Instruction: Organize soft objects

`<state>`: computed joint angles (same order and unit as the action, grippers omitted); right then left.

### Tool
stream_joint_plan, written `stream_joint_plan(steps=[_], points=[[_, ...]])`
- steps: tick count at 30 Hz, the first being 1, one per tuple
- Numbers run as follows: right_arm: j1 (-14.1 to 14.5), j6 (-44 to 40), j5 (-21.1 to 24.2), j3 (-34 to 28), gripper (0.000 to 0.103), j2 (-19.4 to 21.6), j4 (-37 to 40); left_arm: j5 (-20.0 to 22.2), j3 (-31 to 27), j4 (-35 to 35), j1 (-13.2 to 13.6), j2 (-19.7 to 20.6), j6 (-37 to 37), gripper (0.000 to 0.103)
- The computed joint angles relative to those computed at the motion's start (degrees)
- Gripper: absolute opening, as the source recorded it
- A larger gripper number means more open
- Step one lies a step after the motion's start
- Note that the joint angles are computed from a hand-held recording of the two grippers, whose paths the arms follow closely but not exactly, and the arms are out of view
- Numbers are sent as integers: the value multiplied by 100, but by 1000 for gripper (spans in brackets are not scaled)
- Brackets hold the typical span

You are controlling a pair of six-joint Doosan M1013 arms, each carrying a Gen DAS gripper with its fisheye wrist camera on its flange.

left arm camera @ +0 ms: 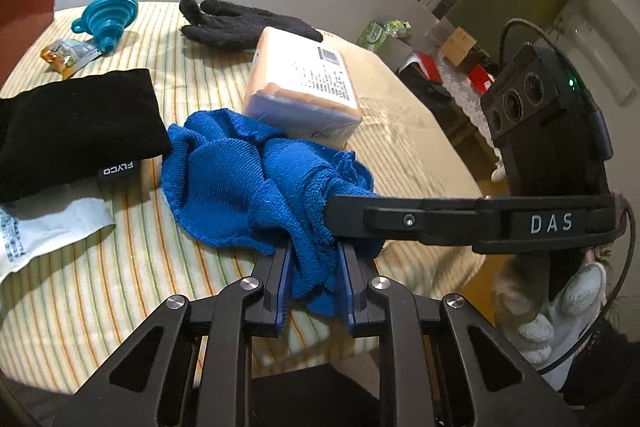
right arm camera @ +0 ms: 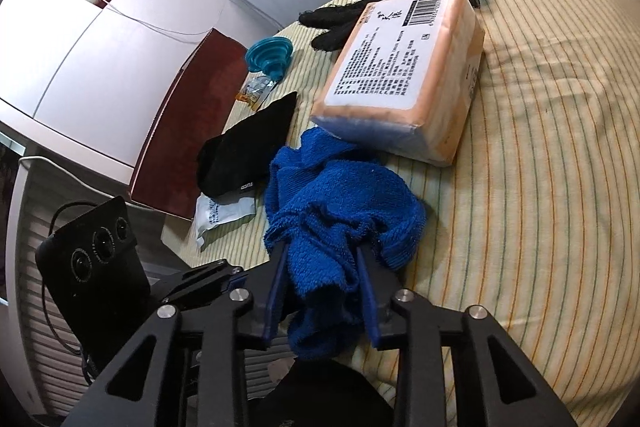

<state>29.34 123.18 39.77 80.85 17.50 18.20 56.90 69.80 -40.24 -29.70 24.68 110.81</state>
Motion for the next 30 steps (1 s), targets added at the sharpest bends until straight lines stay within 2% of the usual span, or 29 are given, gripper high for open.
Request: stream_joint_plan(steps=[8, 15, 22, 30], points=[[172, 138, -126, 39, 27, -224, -344, -184, 157, -158, 1, -270, 329, 18], [334, 199, -151, -197, 27, -303, -746, -538, 254, -347, 70, -518, 563, 18], [457, -186, -9, -864, 27, -64, -858, -999, 335, -455, 209, -732, 687, 18], [577, -782, 242, -1892, 27, 475, -814, -1444, 328, -393, 470, -861, 723, 18]])
